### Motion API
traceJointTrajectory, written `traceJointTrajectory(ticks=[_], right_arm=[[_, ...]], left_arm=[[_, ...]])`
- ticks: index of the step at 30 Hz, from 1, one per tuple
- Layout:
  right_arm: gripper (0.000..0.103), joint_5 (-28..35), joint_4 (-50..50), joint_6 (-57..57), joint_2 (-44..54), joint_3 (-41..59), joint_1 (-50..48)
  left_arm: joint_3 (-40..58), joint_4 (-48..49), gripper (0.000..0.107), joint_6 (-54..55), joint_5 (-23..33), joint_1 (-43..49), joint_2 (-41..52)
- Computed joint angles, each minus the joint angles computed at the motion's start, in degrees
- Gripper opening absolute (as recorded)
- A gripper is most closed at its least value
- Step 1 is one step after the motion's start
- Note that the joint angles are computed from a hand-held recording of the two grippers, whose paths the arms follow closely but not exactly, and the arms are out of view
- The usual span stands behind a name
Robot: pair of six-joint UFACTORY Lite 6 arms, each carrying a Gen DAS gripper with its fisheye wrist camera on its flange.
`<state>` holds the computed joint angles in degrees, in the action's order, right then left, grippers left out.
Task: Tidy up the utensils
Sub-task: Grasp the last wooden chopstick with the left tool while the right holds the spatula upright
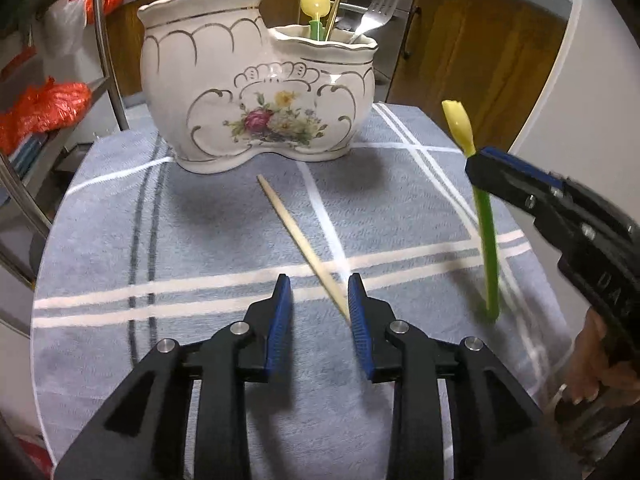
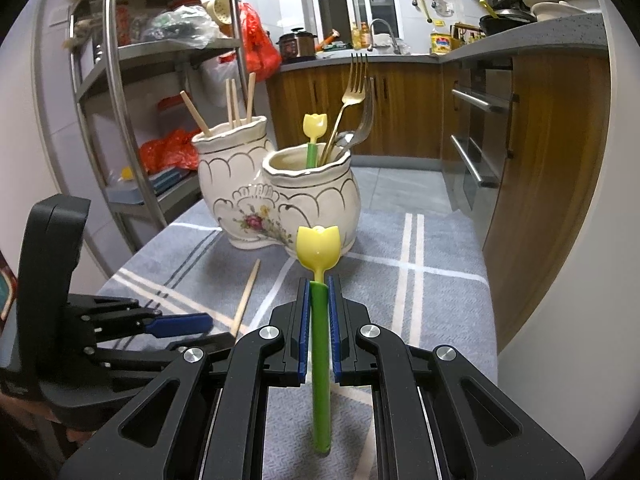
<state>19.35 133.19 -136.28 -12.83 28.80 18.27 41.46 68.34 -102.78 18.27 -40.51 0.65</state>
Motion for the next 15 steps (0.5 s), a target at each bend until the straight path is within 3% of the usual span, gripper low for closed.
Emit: traceJointTrajectory(ticks=[7, 9, 10, 15], right_arm=[[0.01, 0.0, 0.5, -1.0, 0.3, 0.1, 0.3], [0.01, 0.1, 0.5, -1.0, 0.1, 0.0, 0.3], [0.01, 0.1, 0.8, -1.3, 0.1, -0.1, 0.4], [0.01, 0.2, 2.6, -3.2, -0.5, -0.6, 1.1]], left_arm=[[5.0, -1.1, 0.03, 2.0, 4.9, -3.0, 4.9], [6.4, -1.9, 0.021, 3.8, 6.7, -3.7, 6.0], [6.3, -2.1, 0.013, 4.8, 6.4, -3.3, 5.7], [3.3, -10.6, 0.006, 18.1, -0.4, 2.5, 1.4]])
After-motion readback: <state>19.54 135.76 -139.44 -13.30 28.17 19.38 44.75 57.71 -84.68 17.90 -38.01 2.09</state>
